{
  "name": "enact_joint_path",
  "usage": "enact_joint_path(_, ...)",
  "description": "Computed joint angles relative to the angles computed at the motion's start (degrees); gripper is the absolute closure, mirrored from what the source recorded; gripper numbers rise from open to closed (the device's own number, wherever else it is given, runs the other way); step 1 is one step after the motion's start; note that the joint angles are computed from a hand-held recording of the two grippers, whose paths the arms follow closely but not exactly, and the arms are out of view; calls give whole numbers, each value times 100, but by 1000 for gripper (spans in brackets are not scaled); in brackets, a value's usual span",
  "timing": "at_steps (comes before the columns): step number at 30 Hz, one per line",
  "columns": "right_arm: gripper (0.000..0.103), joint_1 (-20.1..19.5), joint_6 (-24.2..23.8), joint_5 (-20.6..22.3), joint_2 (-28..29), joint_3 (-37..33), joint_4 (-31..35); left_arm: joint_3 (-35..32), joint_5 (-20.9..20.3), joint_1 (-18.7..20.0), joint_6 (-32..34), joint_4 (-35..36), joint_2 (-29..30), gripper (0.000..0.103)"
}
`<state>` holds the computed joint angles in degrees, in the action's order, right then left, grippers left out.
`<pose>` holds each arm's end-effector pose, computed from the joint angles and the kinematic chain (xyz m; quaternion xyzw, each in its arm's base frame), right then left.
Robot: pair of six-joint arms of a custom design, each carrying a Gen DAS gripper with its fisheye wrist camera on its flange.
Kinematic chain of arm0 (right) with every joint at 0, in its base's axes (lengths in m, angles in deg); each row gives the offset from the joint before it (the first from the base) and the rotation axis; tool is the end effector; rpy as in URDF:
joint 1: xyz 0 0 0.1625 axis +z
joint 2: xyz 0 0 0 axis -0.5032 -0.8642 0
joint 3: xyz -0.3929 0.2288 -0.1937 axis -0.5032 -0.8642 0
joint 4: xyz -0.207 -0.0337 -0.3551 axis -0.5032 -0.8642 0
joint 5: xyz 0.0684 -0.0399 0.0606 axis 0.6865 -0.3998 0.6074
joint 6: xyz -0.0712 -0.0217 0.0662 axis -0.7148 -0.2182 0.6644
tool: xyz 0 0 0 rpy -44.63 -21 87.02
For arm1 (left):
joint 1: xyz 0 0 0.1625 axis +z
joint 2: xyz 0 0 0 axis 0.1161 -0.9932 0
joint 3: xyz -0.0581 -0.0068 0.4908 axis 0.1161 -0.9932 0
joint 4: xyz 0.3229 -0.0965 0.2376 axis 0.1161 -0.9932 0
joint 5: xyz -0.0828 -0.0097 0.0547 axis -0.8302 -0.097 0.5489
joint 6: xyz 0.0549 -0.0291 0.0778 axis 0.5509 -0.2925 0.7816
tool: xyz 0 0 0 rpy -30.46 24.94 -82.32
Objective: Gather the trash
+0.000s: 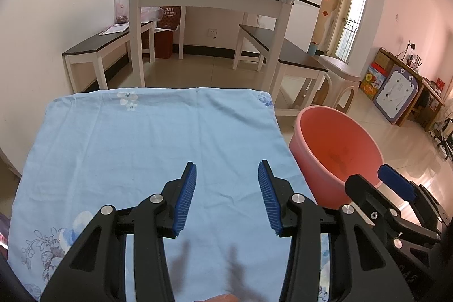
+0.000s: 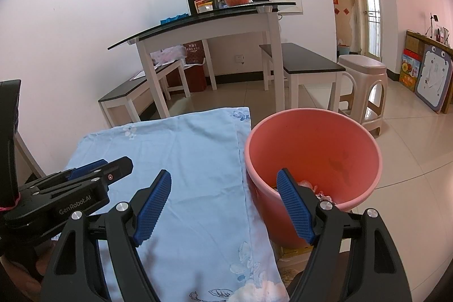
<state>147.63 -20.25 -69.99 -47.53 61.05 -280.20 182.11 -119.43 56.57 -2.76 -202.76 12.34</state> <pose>0.3647 -0.5429 0.0075 0.1766 -0.8545 0.4280 0.2355 -0.0617 -0.5600 0.3311 0.1732 0.8702 -0.3734 0.2708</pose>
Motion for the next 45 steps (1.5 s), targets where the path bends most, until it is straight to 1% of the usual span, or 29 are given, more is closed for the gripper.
enact_joint_path(45,27,24,62,29,18,22,-47,101,65,-108,108,-8,-69,57)
